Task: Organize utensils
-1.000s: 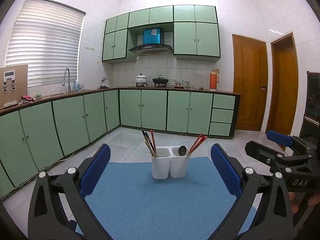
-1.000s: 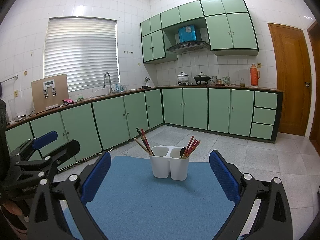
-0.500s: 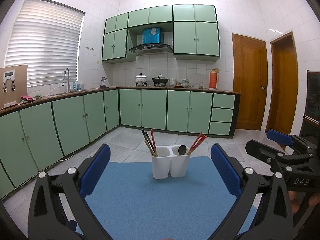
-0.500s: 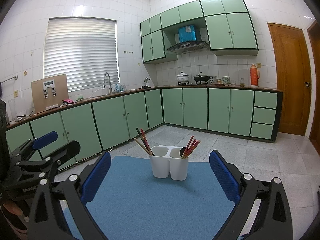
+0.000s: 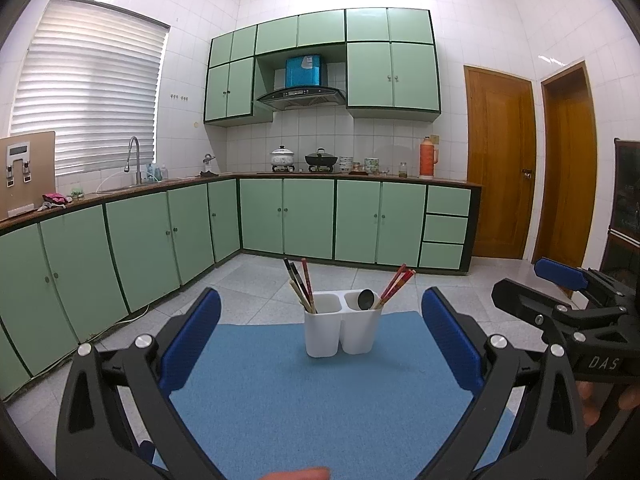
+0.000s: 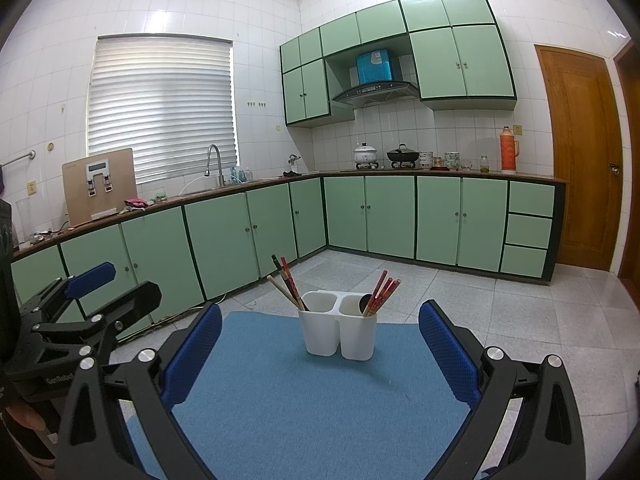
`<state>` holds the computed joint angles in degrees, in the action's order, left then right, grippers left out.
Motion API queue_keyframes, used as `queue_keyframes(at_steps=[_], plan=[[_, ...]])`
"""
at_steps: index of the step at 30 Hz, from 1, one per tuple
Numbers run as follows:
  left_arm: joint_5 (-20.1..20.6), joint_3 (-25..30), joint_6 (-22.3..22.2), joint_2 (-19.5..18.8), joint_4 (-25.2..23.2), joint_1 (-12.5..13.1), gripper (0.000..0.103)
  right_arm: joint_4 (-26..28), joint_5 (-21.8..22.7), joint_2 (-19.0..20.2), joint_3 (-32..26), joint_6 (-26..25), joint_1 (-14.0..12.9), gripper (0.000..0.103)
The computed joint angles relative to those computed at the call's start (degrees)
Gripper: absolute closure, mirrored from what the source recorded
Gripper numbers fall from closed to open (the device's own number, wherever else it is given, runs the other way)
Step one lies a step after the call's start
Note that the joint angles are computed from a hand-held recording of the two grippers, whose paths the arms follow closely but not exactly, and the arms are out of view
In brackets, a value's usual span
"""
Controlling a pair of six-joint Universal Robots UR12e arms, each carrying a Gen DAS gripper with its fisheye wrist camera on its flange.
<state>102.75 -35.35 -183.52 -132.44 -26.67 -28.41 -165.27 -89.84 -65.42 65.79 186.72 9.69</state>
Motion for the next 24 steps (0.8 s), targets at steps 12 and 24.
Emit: queue_keyframes(at_steps=[12, 24], plan=[[0.1, 0.0, -0.5, 0.0, -0.3, 0.1, 0.006, 0.1, 0.0, 0.0, 0.0, 0.0, 0.0, 0.006], [0.1, 0.2, -0.7, -0.1, -0.4, 0.1, 0.006, 0.1, -0.1, 0.1, 0.1, 0.0, 0.1, 0.006]])
